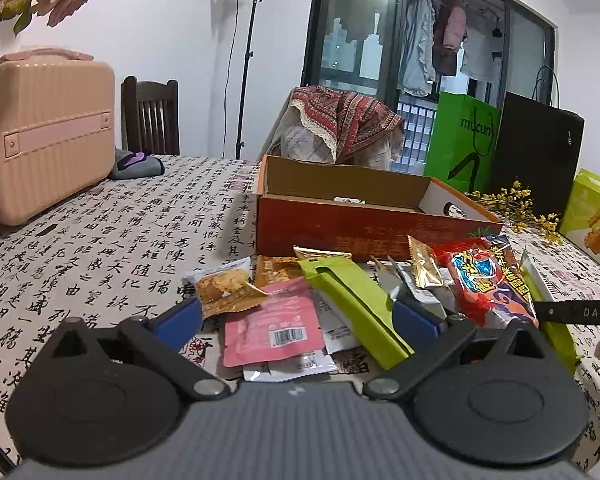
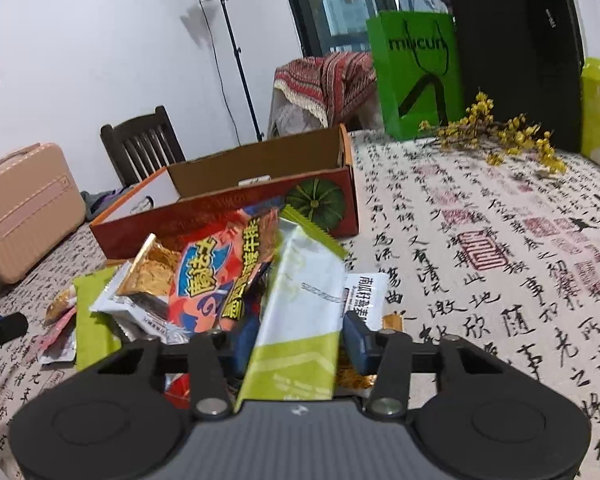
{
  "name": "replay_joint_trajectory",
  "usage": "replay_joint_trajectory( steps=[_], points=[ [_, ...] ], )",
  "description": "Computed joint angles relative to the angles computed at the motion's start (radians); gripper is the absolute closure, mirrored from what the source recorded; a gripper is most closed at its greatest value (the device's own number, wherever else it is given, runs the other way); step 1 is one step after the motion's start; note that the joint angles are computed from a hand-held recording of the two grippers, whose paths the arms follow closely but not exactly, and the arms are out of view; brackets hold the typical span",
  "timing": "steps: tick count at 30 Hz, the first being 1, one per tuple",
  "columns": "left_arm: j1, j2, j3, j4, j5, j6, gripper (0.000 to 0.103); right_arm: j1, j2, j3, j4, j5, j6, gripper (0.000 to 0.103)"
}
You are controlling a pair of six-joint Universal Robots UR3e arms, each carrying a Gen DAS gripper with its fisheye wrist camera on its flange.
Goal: Organize snacks
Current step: 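Grasp the light green-and-white packet with the right tool while the left tool grasps the pink packet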
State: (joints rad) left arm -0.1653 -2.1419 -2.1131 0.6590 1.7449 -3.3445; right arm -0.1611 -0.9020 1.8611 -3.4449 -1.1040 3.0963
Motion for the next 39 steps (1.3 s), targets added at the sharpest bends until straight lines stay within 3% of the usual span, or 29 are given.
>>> replay_joint_trajectory(
  steps=[7, 15, 23, 27, 29, 30, 39],
  points=[
    [0.007, -0.005, 0.015, -0.041, 0.011, -0.012, 0.000, 0.013, -0.006, 0.053, -0.088, -0.024, -0.003, 0.064],
    [0.025, -0.003, 0.080, -0.186, 0.036, -0.037, 0.000, 0.028, -0.018, 0.133, -0.278, -0.071, -0.005, 0.065],
    [0.070, -0.028, 0.205, -0.355, -0.017, -0.092, 0.001, 0.026, -0.027, 0.153, -0.303, -0.051, 0.001, 0.065],
    [0.081, -0.050, 0.270, -0.452, -0.042, -0.121, 0.021, 0.027, -0.031, 0.166, -0.307, -0.045, 0.001, 0.065],
    [0.077, -0.061, 0.277, -0.450, -0.041, -0.121, 0.026, 0.029, -0.033, 0.174, -0.314, -0.047, 0.001, 0.065],
    [0.079, -0.059, 0.269, -0.438, -0.050, -0.120, 0.034, 0.028, -0.035, 0.177, -0.316, -0.047, 0.001, 0.065],
    [0.090, -0.045, 0.193, -0.339, -0.070, -0.110, 0.034, 0.024, -0.040, 0.190, -0.319, -0.042, 0.003, 0.065]
  ],
)
